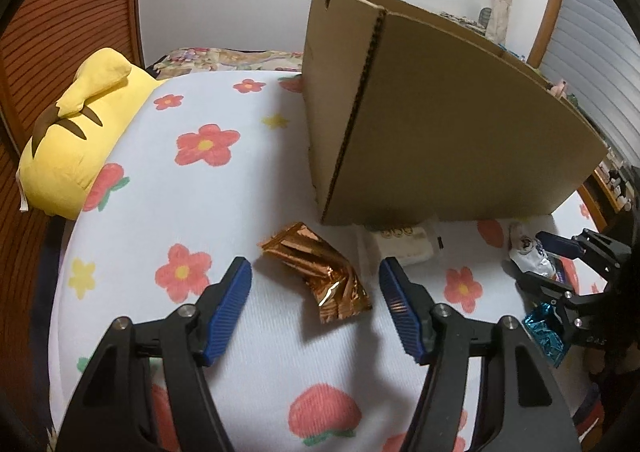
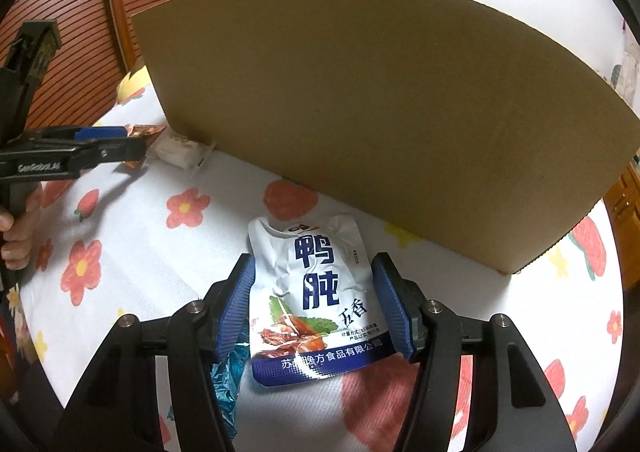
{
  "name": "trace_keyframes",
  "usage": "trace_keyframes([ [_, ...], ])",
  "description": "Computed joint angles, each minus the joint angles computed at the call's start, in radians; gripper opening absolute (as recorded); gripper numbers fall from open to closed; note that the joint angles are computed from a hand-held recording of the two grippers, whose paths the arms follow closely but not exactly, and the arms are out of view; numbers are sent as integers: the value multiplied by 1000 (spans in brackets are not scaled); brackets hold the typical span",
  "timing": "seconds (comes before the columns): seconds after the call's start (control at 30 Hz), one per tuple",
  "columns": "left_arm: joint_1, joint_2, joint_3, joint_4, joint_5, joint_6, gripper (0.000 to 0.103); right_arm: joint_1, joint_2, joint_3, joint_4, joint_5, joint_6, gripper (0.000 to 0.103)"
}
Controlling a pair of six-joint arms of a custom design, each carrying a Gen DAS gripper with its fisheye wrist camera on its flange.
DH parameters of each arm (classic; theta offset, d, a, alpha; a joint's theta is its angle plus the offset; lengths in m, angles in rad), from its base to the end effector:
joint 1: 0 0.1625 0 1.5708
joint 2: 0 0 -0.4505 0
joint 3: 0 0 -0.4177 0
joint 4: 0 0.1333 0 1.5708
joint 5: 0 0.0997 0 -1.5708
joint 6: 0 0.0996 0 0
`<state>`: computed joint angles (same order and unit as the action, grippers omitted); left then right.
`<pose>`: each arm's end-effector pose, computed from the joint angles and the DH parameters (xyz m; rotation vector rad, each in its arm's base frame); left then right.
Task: Organize snacks
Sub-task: 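Close the left tool on the copper-wrapped candy while the right tool grips the white duck-gizzard packet, then lift both held snacks and carry them over the open box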
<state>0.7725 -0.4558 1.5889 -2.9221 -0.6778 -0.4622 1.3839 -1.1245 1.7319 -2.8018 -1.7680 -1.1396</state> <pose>-0.3487 -0.6343 -0.0569 0.2766 2.3805 -0.8870 -0.0137 -0.6848 0.3094 1.1027 -2.3153 0.4949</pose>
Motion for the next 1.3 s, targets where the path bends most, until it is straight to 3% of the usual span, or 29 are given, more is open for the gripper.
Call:
trace_keyframes([
  [0.23, -1, 12, -14, 13, 17, 14, 48, 0, 1, -1, 1, -1, 0, 61],
  [0.37, -6, 13, -10, 20, 43, 11, 25, -1, -1, -1, 2, 0, -1, 61],
  [0.4, -8, 14, -4, 13, 54, 16, 24, -1, 0, -1, 2, 0, -1, 61],
  [0.73, -36, -27, 90, -51, 55, 3, 22, 0, 2, -3, 2, -1, -1, 62],
  [0.97, -95, -33, 143, -135, 55, 30, 22, -1, 0, -3, 4, -1, -1, 62],
  [1.3, -146, -9, 134, -182, 23, 72, 22, 5, 6, -5, -5, -5, -9, 60],
])
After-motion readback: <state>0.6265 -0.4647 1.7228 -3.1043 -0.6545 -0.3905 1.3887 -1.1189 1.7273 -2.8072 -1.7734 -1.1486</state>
